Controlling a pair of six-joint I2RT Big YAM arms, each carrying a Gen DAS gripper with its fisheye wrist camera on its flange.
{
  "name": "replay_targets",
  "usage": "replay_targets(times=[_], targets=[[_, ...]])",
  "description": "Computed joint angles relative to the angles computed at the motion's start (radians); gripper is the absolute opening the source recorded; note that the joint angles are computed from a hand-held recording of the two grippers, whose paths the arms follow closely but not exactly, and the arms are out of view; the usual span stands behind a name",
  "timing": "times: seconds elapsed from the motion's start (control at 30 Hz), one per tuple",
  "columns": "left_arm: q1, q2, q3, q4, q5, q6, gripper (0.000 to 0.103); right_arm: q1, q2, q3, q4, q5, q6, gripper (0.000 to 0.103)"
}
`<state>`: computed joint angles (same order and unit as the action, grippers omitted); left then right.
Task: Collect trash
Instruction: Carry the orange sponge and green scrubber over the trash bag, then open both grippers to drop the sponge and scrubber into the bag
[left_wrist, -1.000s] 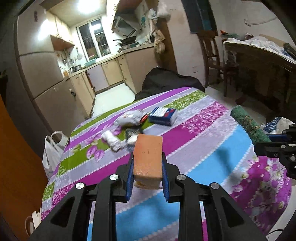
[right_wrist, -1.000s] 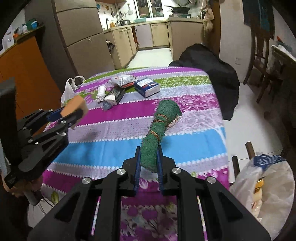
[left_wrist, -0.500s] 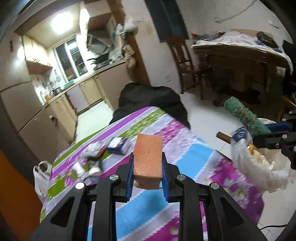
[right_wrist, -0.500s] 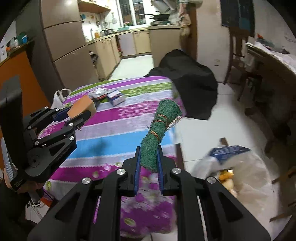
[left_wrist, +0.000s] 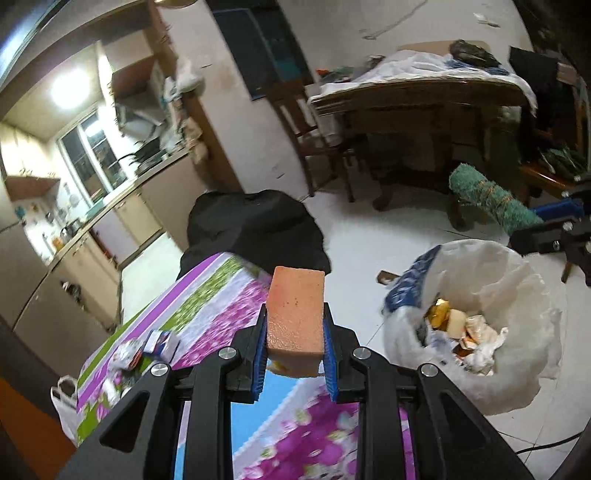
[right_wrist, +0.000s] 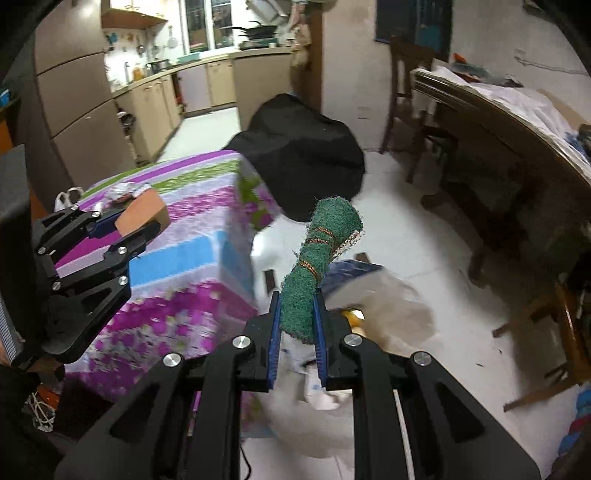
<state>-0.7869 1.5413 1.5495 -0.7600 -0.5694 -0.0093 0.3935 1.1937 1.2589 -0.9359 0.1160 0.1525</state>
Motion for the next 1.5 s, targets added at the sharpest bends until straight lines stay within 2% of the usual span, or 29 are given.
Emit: replay_targets(times=[0.3, 0.43, 0.53, 0.6, 0.7, 0.9, 0.97, 1.2, 1.27, 1.3, 1.5], targets=[[-0.056, 0.117, 0.118, -0.009, 0.013, 0.035, 0.026, -0.105, -0.030, -0.027, -0.029, -0.008, -0.022, 0.015], [-0.070, 0.166, 0.169, -0.031, 0.050, 0.042, 0.026, -0.139, -0.016, -0.019, -0.050, -0.019, -0.038, 0.015], [-0.064, 0.215, 0.233, -0.081, 0.136, 0.049, 0.026, -0.162, 0.007, 0.002, -0.087, -0.032, -0.044, 0.015], [-0.053, 0.252, 0.289, -0.131, 0.222, 0.054, 0.026, -0.175, 0.020, 0.015, -0.110, -0.035, -0.046, 0.015], [-0.026, 0.323, 0.395, -0.222, 0.393, 0.050, 0.026, -0.193, 0.039, 0.034, -0.146, -0.053, -0.048, 0.015], [0.008, 0.375, 0.461, -0.270, 0.583, 0.072, 0.026, -0.211, 0.062, 0.045, -0.180, -0.109, -0.062, 0.015], [0.012, 0.384, 0.464, -0.270, 0.612, 0.065, 0.026, -0.210, 0.069, 0.046, -0.184, -0.118, -0.070, 0.015], [0.006, 0.414, 0.490, -0.278, 0.619, 0.069, 0.026, -0.227, 0.088, 0.057, -0.190, -0.159, -0.097, 0.018], [0.003, 0.425, 0.503, -0.280, 0.604, 0.071, 0.034, -0.235, 0.098, 0.060, -0.187, -0.173, -0.088, 0.021], [0.001, 0.429, 0.505, -0.275, 0.591, 0.068, 0.042, -0.239, 0.107, 0.064, -0.194, -0.168, -0.073, 0.024], [0.004, 0.411, 0.471, -0.247, 0.561, 0.077, 0.043, -0.244, 0.103, 0.050, -0.180, -0.174, -0.072, 0.024]])
